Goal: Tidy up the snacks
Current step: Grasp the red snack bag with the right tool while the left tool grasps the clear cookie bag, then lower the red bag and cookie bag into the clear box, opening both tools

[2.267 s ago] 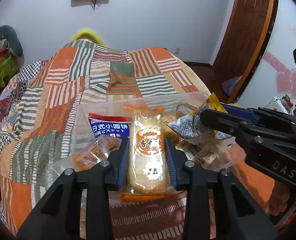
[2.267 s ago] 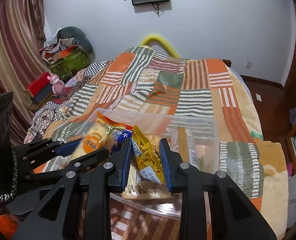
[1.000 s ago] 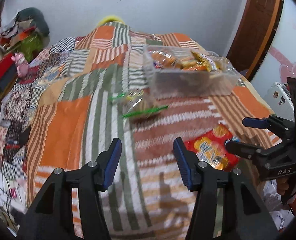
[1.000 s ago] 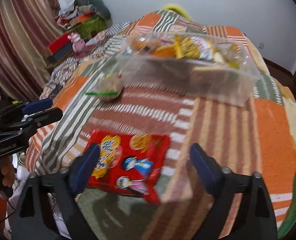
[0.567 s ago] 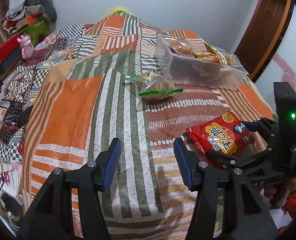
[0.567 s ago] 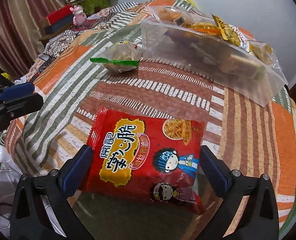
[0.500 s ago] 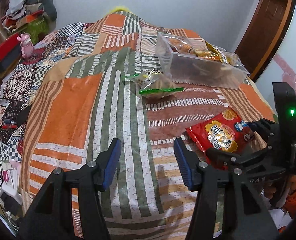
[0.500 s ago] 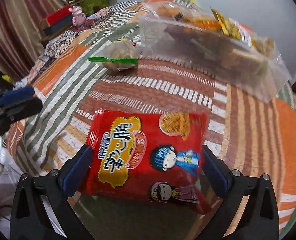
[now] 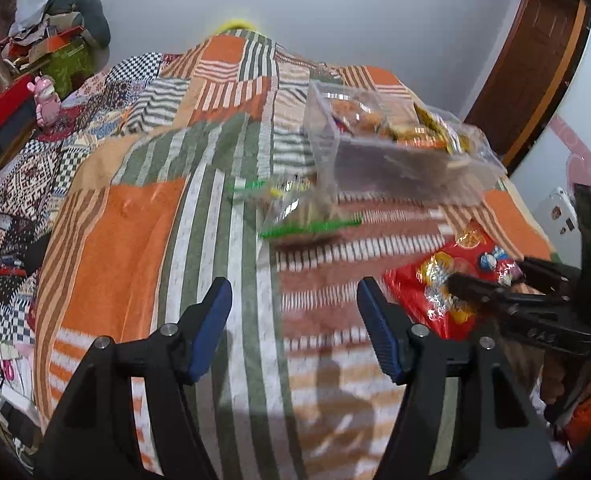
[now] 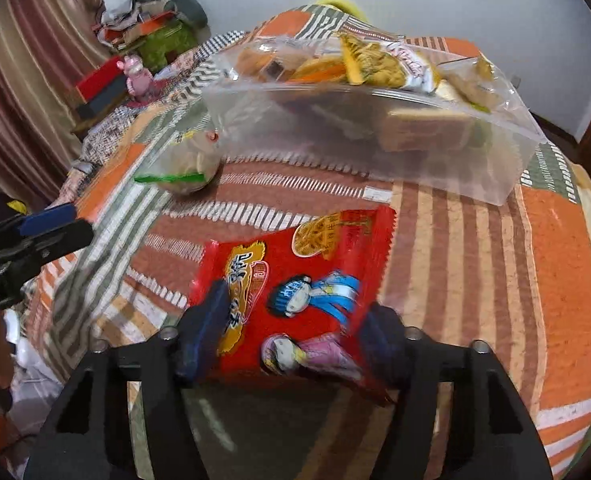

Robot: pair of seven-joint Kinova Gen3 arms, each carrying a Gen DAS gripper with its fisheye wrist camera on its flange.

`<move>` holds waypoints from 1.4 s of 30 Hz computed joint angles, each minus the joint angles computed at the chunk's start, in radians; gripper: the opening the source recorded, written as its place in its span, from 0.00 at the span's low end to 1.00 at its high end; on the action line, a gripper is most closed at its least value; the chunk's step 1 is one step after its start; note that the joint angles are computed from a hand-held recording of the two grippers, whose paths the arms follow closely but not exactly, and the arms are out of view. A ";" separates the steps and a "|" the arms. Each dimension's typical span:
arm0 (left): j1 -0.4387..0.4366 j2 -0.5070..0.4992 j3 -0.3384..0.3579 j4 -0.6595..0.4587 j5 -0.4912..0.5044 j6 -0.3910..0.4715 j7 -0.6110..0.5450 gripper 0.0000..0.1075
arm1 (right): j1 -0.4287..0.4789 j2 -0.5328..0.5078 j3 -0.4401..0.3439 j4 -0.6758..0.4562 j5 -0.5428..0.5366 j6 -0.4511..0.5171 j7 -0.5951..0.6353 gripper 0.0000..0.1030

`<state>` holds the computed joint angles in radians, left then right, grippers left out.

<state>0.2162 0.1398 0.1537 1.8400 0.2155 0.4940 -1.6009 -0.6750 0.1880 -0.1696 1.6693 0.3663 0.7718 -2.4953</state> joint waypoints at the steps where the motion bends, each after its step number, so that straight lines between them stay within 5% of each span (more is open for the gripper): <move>1: 0.010 0.016 -0.005 -0.022 -0.017 0.002 0.021 0.62 | 0.027 -0.016 -0.007 0.011 -0.020 -0.023 0.010 0.36; 12: 0.045 0.234 -0.027 -0.278 -0.094 0.076 0.137 0.65 | 0.063 -0.049 0.014 0.060 -0.005 -0.078 -0.008 0.33; 20: 0.117 0.331 -0.084 -0.348 -0.210 0.089 0.236 0.65 | 0.114 -0.086 0.004 0.097 -0.036 -0.112 0.002 0.30; 25: 0.087 0.334 -0.059 -0.335 -0.201 0.076 0.224 0.62 | 0.134 -0.108 -0.003 0.120 -0.059 -0.143 0.010 0.25; 33: 0.072 0.278 -0.048 -0.269 -0.191 0.059 0.196 0.41 | 0.125 -0.130 -0.021 0.115 0.000 -0.130 -0.033 0.22; 42: 0.090 0.156 -0.061 -0.181 -0.230 0.015 0.214 0.39 | 0.135 -0.172 -0.044 0.112 0.073 -0.111 -0.088 0.22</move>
<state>0.3065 0.2957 0.0932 1.6592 -0.0149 0.5095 -1.3868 -0.5405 0.0162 -0.2132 1.7815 0.4389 0.6610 -2.5830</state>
